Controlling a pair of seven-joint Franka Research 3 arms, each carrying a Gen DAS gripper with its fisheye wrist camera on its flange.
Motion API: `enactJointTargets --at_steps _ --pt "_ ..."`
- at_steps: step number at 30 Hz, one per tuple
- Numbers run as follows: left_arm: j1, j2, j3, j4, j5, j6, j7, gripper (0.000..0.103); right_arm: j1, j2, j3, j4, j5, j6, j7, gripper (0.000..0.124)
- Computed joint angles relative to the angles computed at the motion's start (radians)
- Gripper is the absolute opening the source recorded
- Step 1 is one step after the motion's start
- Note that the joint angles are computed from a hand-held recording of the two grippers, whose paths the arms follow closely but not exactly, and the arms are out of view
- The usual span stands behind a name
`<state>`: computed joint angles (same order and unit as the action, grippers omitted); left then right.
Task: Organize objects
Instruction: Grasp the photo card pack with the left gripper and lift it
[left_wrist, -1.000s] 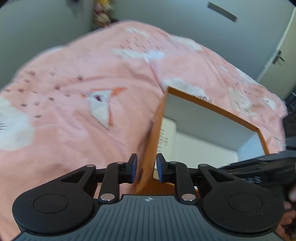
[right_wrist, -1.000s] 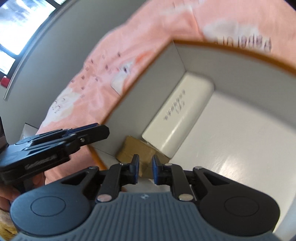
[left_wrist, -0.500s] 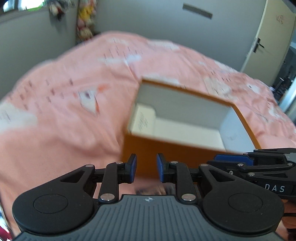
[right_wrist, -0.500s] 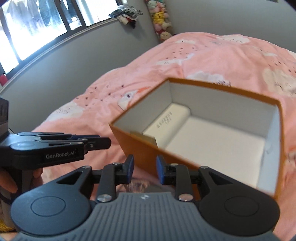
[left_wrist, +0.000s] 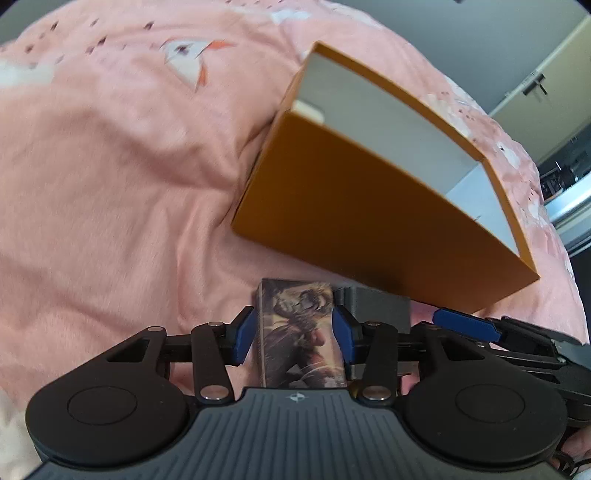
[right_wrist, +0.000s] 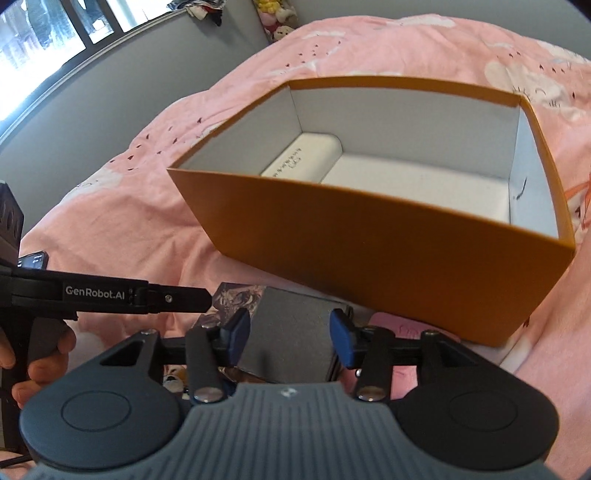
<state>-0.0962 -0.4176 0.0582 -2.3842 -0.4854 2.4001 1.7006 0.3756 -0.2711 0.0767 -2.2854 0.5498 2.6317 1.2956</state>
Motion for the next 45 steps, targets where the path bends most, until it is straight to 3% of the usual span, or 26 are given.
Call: enactJointTargets --at_steps 11,19,24,29,31,34,38,41,45 --pt "0.030 0.067 0.015 0.007 -0.127 -0.064 -0.031 0.064 -0.005 0.036 -0.006 0.010 0.010 -0.028 0.011 0.051" --pt "0.042 0.094 0.002 0.000 -0.206 -0.058 0.005 0.082 -0.015 0.066 -0.003 0.026 0.017 -0.052 0.022 0.054" --pt "0.051 0.115 0.003 0.005 -0.256 -0.077 0.022 0.083 -0.023 0.083 -0.003 0.035 0.018 -0.077 0.039 0.055" --pt "0.067 0.105 -0.002 -0.001 -0.287 -0.093 0.039 0.072 -0.023 0.085 -0.006 0.034 0.042 -0.082 0.027 0.058" --pt "0.072 0.086 -0.005 -0.009 -0.283 -0.092 0.032 0.057 -0.023 0.087 -0.007 0.035 0.051 -0.086 0.020 0.060" --pt "0.077 0.049 -0.006 -0.022 -0.259 -0.090 0.009 0.044 -0.026 0.091 -0.007 0.040 0.059 -0.090 0.021 0.061" --pt "0.067 -0.013 -0.016 -0.050 -0.194 -0.049 -0.014 0.035 -0.027 0.100 -0.001 0.045 0.056 -0.081 0.030 0.063" --pt "0.057 -0.060 -0.029 -0.067 -0.109 -0.012 -0.043 0.031 -0.025 0.095 0.008 0.040 0.027 -0.058 0.043 0.053" --pt "0.051 -0.112 -0.043 -0.081 0.033 0.027 -0.089 0.027 -0.005 0.095 -0.012 0.050 0.118 -0.085 -0.022 0.041"
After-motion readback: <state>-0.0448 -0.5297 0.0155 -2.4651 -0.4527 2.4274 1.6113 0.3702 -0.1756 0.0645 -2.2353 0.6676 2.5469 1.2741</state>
